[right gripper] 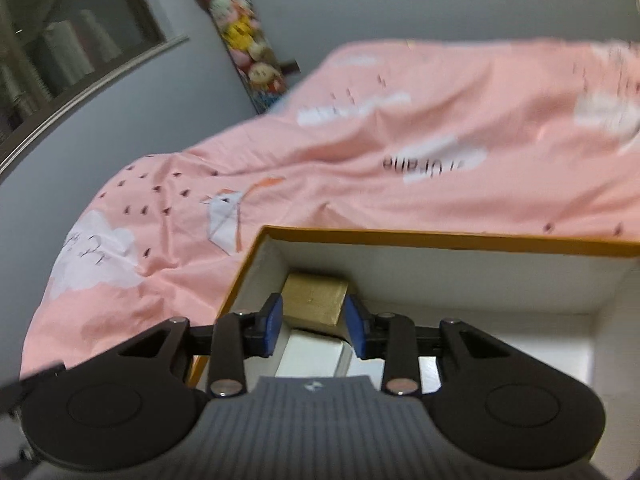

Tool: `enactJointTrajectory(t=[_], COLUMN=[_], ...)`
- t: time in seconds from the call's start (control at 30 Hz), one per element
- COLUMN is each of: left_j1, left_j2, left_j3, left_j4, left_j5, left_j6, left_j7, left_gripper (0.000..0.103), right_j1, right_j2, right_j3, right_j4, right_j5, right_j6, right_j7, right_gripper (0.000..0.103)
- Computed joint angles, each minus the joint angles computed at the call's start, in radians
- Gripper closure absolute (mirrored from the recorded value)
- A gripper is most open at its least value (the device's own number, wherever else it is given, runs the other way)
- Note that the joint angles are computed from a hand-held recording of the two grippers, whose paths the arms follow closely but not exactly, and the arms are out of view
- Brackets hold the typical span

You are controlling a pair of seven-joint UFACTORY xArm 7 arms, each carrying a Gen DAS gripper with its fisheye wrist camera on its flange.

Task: Organize objects
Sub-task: 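Withdraw both grippers from the box back toward the remaining items, then grasp the pink card wallet with the left gripper while the right grasps the pink backpack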

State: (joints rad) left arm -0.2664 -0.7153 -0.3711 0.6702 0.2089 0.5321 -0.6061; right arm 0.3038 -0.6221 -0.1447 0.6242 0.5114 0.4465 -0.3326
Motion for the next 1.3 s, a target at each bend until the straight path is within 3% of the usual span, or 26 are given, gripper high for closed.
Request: enactJointTrajectory(t=[0.27, 0.5, 0.63, 0.73, 0.83, 1.07, 1.3], left_j1=[-0.073, -0.111, -0.096, -0.074, -0.078, -0.270, -0.455], left_j2=[-0.378, -0.606, -0.598, -0.615, -0.587, -0.465, -0.405], left_j3=[0.004, -0.022, -0.051, -0.041, -0.017, 0.046, 0.085], left_j4=[-0.196, -0.345, -0.359, -0.360, -0.302, -0.187, -0.160], left_j5=[0.052, 0.028, 0.035, 0.057, 0.044, -0.109, -0.277], left_j6=[0.018, 0.129, 0.146, 0.104, 0.086, 0.141, 0.286], left_j7=[0.135, 0.216, 0.231, 0.247, 0.282, 0.424, 0.584], left_gripper=[0.033, 0.032, 0.032, 0.032, 0.025, 0.024, 0.024], right_j1=[-0.142, -0.345, -0.434, -0.480, -0.497, -0.447, -0.437], right_j2=[-0.474, -0.844, -0.946, -1.006, -1.037, -1.028, -1.062], right_j3=[0.025, -0.016, -0.055, -0.071, -0.091, -0.108, -0.108], right_j4=[-0.227, -0.330, -0.337, -0.341, -0.333, -0.302, -0.297], right_j5=[-0.164, -0.322, -0.384, -0.412, -0.423, -0.385, -0.371], right_j6=[0.131, 0.406, 0.538, 0.599, 0.650, 0.806, 0.949], right_j7=[0.029, 0.088, 0.104, 0.115, 0.122, 0.130, 0.137], right_gripper=[0.057, 0.056, 0.056, 0.056, 0.054, 0.055, 0.055])
